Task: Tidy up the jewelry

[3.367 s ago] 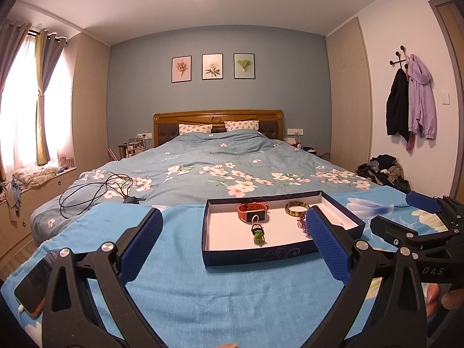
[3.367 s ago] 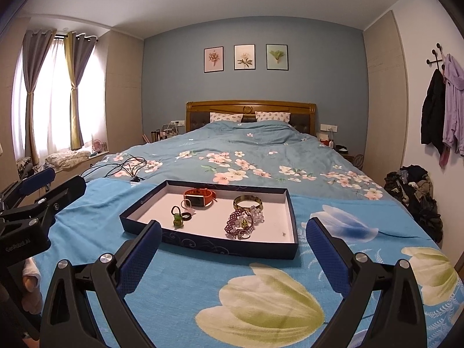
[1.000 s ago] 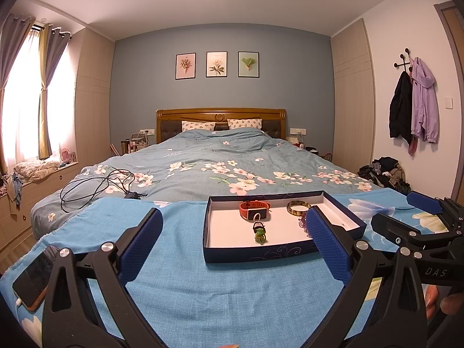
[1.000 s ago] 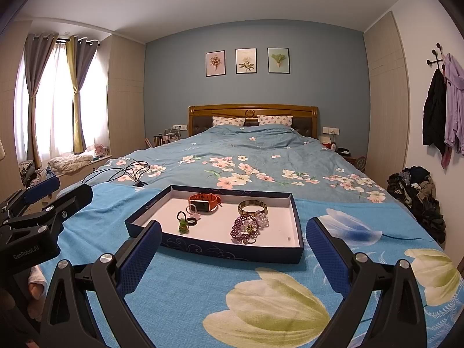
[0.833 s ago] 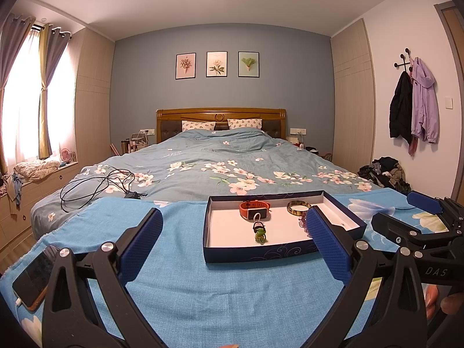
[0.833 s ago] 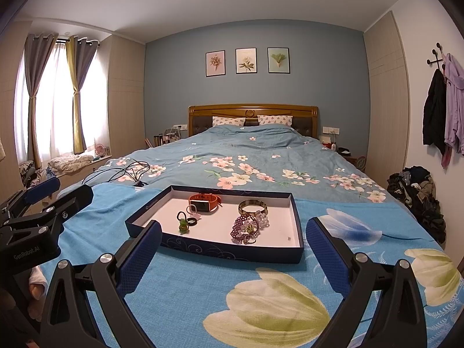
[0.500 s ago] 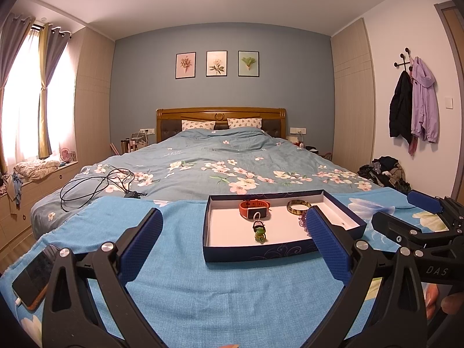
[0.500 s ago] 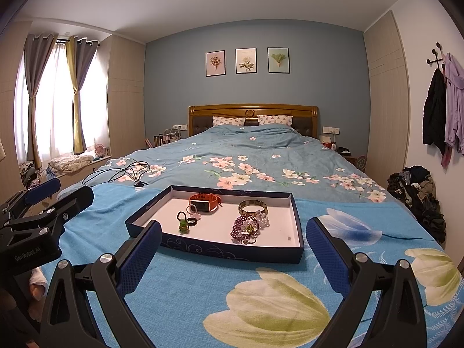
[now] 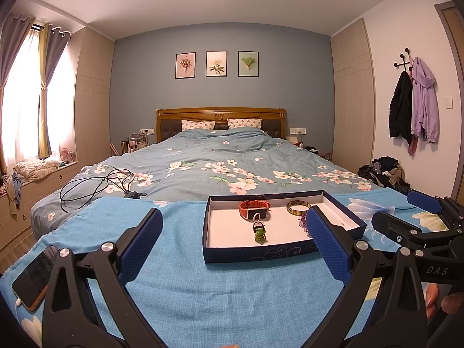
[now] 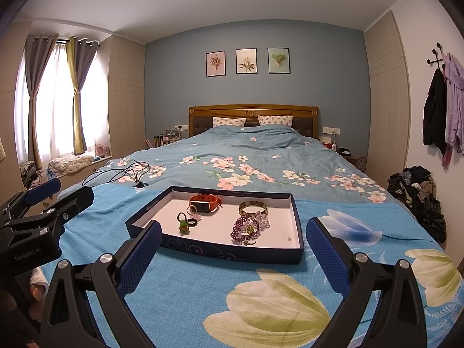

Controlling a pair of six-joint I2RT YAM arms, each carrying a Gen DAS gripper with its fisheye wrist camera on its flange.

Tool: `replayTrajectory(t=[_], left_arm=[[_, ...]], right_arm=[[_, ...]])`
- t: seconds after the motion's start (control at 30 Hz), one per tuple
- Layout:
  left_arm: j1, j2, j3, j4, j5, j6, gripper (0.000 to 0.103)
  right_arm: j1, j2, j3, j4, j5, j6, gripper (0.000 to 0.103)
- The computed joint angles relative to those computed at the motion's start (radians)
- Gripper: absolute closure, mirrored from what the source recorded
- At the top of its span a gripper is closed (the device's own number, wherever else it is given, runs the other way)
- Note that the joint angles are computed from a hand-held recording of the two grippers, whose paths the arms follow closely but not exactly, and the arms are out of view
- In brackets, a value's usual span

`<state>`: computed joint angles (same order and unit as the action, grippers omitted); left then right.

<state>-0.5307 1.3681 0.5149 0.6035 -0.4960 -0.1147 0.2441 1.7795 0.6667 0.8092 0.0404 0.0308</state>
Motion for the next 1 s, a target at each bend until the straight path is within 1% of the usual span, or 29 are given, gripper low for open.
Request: replayTrajectory(t=[1.0], left_arm=[[0.0,0.009,-0.007,0.01,-0.001,-0.009,0.006]], right_arm=[[-0.001,-0.007,0.0,-0.012,-0.001,0.003,0.007]])
